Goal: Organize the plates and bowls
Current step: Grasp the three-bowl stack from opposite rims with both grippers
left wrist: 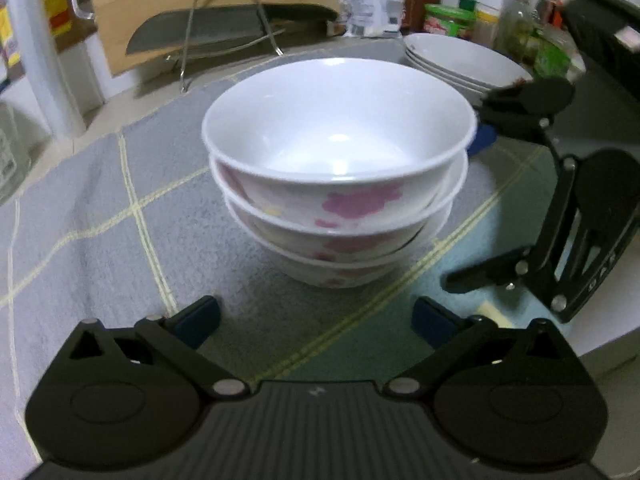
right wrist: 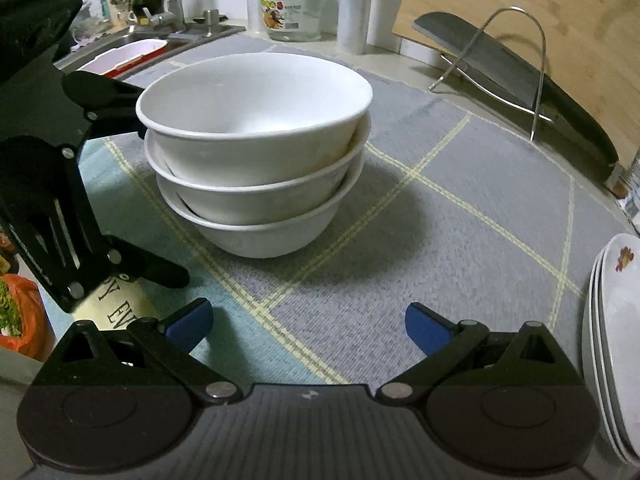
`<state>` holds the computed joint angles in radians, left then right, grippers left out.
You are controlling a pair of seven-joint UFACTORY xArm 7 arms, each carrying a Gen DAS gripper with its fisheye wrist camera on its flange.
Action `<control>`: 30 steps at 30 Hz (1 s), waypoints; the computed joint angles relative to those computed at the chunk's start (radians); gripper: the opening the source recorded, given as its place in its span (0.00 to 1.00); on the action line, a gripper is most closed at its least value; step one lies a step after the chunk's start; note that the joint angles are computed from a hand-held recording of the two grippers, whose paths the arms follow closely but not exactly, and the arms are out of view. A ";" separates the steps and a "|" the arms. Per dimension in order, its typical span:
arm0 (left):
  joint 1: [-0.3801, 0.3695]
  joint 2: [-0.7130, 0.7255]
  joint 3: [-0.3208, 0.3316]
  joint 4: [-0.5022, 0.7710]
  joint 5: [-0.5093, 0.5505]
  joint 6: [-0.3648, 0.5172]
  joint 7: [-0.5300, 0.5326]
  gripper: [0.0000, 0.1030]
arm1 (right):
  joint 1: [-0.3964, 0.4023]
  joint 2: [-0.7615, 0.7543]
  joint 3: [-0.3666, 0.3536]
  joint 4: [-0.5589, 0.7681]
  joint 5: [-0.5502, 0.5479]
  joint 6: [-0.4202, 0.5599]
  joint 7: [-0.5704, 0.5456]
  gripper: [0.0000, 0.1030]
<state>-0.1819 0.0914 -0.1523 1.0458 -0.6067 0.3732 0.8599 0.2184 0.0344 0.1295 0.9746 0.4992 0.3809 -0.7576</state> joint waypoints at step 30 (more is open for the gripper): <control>0.128 0.136 0.004 0.203 -0.352 0.340 0.681 0.99 | -0.003 0.076 0.024 0.093 -0.010 0.019 -0.013 1.00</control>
